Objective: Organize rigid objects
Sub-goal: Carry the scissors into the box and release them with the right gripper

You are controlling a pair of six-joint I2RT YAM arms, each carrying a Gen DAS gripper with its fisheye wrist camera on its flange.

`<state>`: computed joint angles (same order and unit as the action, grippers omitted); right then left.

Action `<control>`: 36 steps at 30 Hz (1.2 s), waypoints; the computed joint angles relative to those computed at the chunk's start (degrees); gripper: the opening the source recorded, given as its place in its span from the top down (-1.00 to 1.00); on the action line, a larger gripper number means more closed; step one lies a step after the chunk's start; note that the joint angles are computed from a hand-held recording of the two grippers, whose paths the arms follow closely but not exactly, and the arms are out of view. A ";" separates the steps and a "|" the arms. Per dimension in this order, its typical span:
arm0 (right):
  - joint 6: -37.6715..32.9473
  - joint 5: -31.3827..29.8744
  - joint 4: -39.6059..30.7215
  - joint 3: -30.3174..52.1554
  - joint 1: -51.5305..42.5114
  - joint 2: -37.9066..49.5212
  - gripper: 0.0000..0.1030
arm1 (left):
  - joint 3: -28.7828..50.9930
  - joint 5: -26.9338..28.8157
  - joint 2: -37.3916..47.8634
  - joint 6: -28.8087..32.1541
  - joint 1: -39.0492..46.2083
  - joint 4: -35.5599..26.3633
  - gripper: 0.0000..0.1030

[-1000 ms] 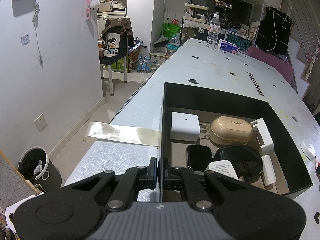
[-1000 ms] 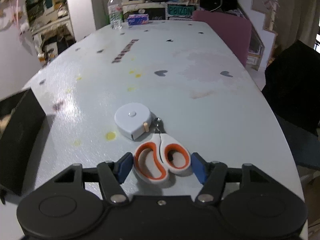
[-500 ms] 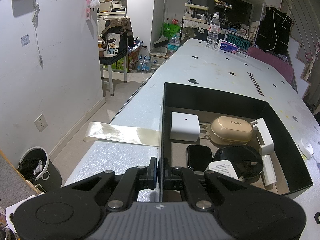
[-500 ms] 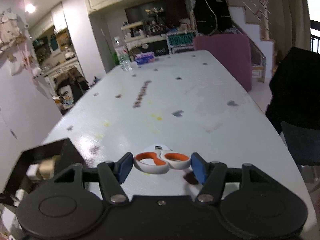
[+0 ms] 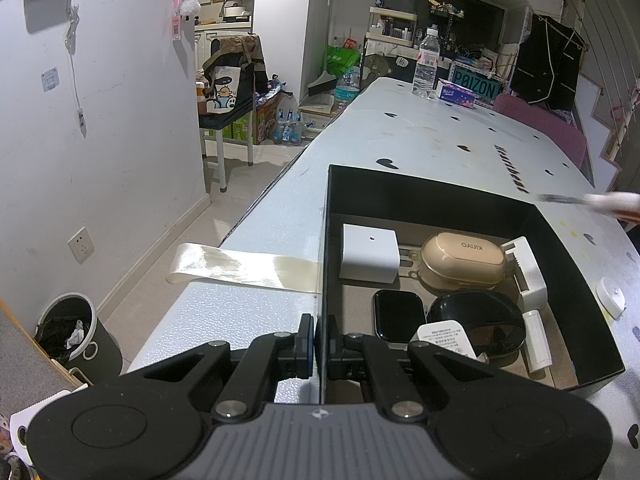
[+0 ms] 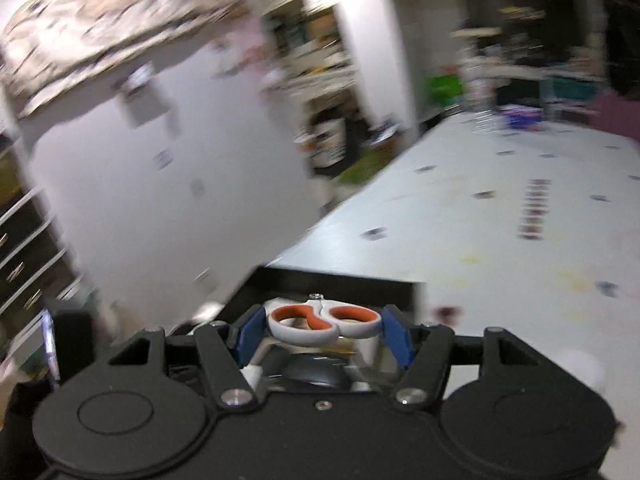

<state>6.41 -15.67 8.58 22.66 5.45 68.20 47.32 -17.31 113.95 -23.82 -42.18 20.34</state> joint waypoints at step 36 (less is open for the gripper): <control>-7.14 6.17 -13.41 19.51 6.76 22.26 -0.68 | 0.01 0.14 0.25 -0.24 -0.09 0.25 0.90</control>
<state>-0.72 -9.50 -4.83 42.17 12.21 90.46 47.33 -17.17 114.21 -24.07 -42.27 20.59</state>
